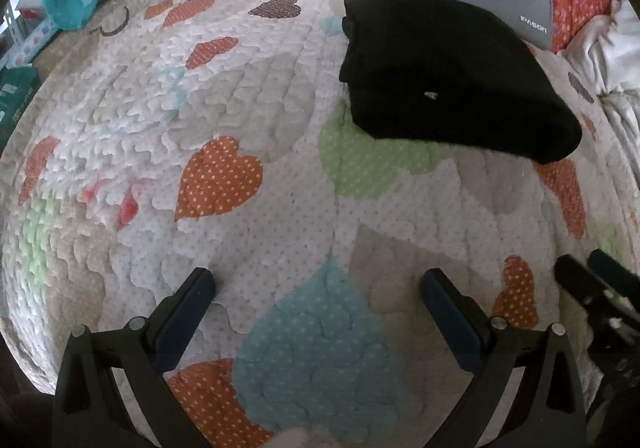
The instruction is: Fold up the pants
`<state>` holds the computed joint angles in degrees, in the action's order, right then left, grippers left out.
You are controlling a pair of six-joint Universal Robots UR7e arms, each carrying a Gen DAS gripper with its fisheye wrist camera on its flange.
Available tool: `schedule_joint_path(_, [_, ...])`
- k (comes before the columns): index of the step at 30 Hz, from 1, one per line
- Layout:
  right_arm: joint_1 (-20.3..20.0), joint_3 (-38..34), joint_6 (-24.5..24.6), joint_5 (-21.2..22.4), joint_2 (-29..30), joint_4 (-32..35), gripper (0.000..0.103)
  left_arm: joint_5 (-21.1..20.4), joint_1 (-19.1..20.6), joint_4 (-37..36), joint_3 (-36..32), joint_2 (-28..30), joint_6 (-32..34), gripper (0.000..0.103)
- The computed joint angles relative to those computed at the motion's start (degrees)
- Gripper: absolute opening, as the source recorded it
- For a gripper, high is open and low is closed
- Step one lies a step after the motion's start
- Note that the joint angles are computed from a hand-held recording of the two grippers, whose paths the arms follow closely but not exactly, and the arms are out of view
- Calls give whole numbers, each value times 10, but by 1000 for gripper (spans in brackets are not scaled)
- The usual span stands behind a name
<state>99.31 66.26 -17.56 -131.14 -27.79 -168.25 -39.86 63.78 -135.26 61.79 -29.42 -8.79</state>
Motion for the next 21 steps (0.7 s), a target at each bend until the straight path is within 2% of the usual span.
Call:
schedule_joint_path(6, [1,16,4,5,-17,-11,71,-26,6,-12,11,-9,13,103])
schedule_joint_path(11, [9,12,-16,6,-28,-17,71,-39,2,52,3,-19,-18,102])
schedule_joint_path(12, [10,7,-20,9,-28,-15,71,-50,2,52,4,-24,-23,99])
schedule_joint_path(14, [13,-12,-27,19,-29,-4,71,-72,2,43,5,-35,-29,75])
schedule_joint_path(16, [14,-42,-25,32,-25,20,72,-115,4,35,-14,-40,-30,72])
schedule_joint_path(19, [10,-116,-13,54,-3,66,73,-116,3,41,-83,-19,-33,72])
schedule_joint_path(21, [4,-171,-6,72,18,99,73,-131,8,59,-159,14,-24,72])
